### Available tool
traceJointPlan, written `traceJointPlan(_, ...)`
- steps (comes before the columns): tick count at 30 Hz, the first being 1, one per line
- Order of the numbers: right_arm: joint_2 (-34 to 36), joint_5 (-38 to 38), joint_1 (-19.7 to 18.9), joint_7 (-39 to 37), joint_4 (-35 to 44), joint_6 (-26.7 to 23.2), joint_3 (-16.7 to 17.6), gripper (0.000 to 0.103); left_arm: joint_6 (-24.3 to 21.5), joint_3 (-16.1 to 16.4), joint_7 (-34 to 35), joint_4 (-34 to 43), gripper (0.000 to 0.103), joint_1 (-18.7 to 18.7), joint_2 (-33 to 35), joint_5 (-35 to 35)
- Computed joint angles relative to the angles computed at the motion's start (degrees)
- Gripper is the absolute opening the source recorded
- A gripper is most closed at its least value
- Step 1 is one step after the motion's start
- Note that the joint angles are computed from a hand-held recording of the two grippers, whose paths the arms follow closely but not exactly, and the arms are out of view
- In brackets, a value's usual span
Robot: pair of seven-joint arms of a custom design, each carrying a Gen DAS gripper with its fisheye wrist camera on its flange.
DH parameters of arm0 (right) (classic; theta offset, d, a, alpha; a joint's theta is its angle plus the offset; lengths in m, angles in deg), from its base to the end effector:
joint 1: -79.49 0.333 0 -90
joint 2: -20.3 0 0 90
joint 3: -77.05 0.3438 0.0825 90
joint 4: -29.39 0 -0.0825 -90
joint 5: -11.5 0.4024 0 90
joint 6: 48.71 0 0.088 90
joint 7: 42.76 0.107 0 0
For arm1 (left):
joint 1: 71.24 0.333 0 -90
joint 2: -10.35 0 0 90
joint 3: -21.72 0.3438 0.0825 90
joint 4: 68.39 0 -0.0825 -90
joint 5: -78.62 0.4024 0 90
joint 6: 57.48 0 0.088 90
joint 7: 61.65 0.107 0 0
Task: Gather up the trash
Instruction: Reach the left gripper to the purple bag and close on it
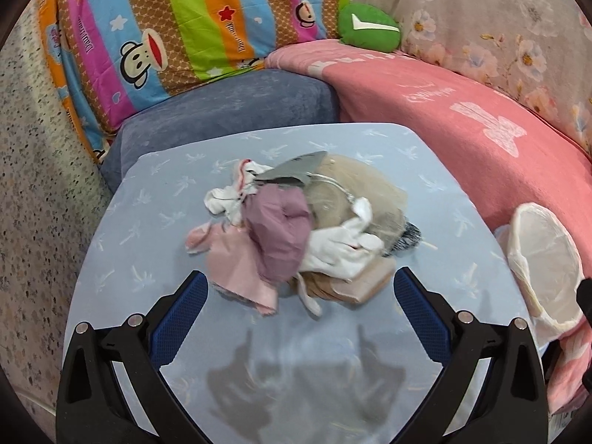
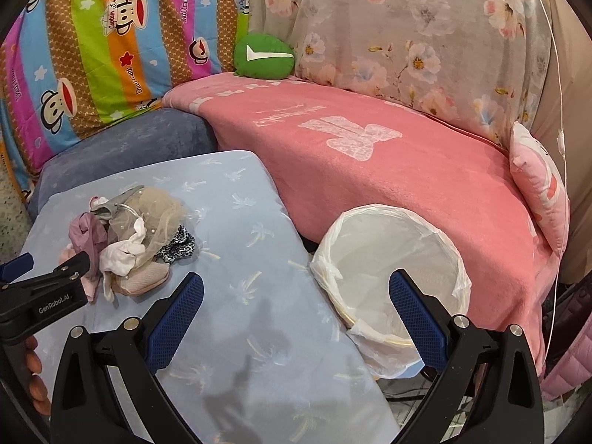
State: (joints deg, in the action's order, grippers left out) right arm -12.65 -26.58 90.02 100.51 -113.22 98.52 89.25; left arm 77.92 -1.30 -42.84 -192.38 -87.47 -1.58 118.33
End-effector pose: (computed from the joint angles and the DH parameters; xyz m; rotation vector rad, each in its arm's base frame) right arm 0.3843 0.1858 0.5672 -1.6879 1.8185 -0.9362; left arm 0.4162 -0.3462 0.5423 -1.8805 1.6394 -0.6091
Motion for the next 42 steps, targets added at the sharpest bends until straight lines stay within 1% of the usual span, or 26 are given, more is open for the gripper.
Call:
traceJointPlan(2, 1.5, -0.1, 0.1, 0.1, 1.1, 0.5, 0.5, 0.097, 1.1, 1.1, 0.0, -1.0, 0.096, 0.7, -0.6, -0.7)
traceJointPlan(7, 5.4, -1.2, 0.7, 0.9, 3.9, 1.9, 1.5, 0.097, 3.8, 2.3, 1.1, -4.5, 0.096, 2.6, -2.8, -3.2)
traceJointPlan(13, 11.0, -0.9, 3.6, 0.5, 7.7, 4.1, 1.4, 0.097, 7.9, 3.5, 4.2, -8.9, 0.096, 5.2, -5.0, -9.2)
traceJointPlan(18, 16.6, 0.2, 6.3, -0.5, 11.5, 6.7, 1.0, 0.097, 10.2, 3.1, 6.1, -10.6, 0.096, 7.8, -5.8, -11.1)
traceJointPlan(24, 24.4, 0.4, 9.5, -1.8, 17.7, 8.5, 0.4, 0.097, 13.8, 3.1, 8.8, -12.2, 0.089, 9.7, -6.1, -13.7)
traceJointPlan(26, 26.7, 1.8, 10.9, -3.6, 19.5, 8.9, -0.3, 0.090, 14.7, 3.1, 9.5, -12.7, 0.089, 10.4, -6.3, -14.2)
traceJointPlan(27, 27.8, 2.5, 11.5, -4.4, 20.4, 9.0, -0.6, 0.088, 15.0, 3.1, 9.8, -12.9, 0.089, 10.7, -6.4, -14.5)
traceJointPlan(29, 29.7, 4.6, 12.6, -6.4, 22.0, 9.4, -1.3, 0.079, 15.9, 3.3, 10.5, -13.5, 0.089, 11.1, -6.5, -15.5)
traceJointPlan(30, 30.6, 6.0, 13.1, -7.7, 22.6, 9.7, -1.6, 0.076, 16.2, 3.2, 10.8, -13.6, 0.089, 11.4, -6.6, -15.9)
traceJointPlan(31, 31.7, 7.8, 13.6, -9.0, 23.4, 9.8, -1.9, 0.071, 16.4, 3.1, 11.0, -13.8, 0.089, 11.7, -6.7, -16.1)
traceJointPlan(32, 32.6, 9.2, 13.9, -10.1, 24.0, 9.7, -2.1, 0.063, 16.4, 2.9, 11.2, -13.9, 0.089, 11.9, -6.7, -16.3)
traceJointPlan(33, 33.4, 11.4, 14.3, -12.0, 24.7, 9.6, -2.3, 0.059, 16.5, 2.8, 11.4, -14.1, 0.089, 12.1, -6.8, -16.4)
traceJointPlan(34, 34.1, 13.3, 14.6, -13.6, 25.1, 9.7, -2.4, 0.047, 16.5, 2.8, 11.7, -14.2, 0.089, 12.3, -6.7, -16.7)
traceJointPlan(35, 34.6, 14.7, 14.8, -14.9, 25.5, 9.6, -2.5, 0.033, 16.7, 2.9, 12.1, -14.3, 0.089, 12.3, -6.8, -17.0)
traceJointPlan(36, 35.3, 15.6, 15.1, -16.1, 26.0, 9.1, -2.6, 0.024, 16.9, 3.0, 12.5, -14.5, 0.089, 12.3, -6.8, -17.5)
traceJointPlan(37, 35.4, 16.3, 15.3, -16.7, 26.0, 9.1, -2.7, 0.007, 17.2, 3.1, 12.8, -14.7, 0.089, 12.3, -6.8, -18.0)
traceJointPlan(38, 35.2, 16.4, 15.5, -16.6, 25.6, 9.3, -2.8, 0.002, 17.6, 3.2, 13.3, -14.8, 0.089, 12.2, -6.8, -18.6)
traceJointPlan(42, 32.8, 13.6, 15.5, -13.3, 22.9, 10.9, -3.5, 0.000, 19.3, 3.1, 15.0, -14.9, 0.089, 11.9, -6.2, -20.5)
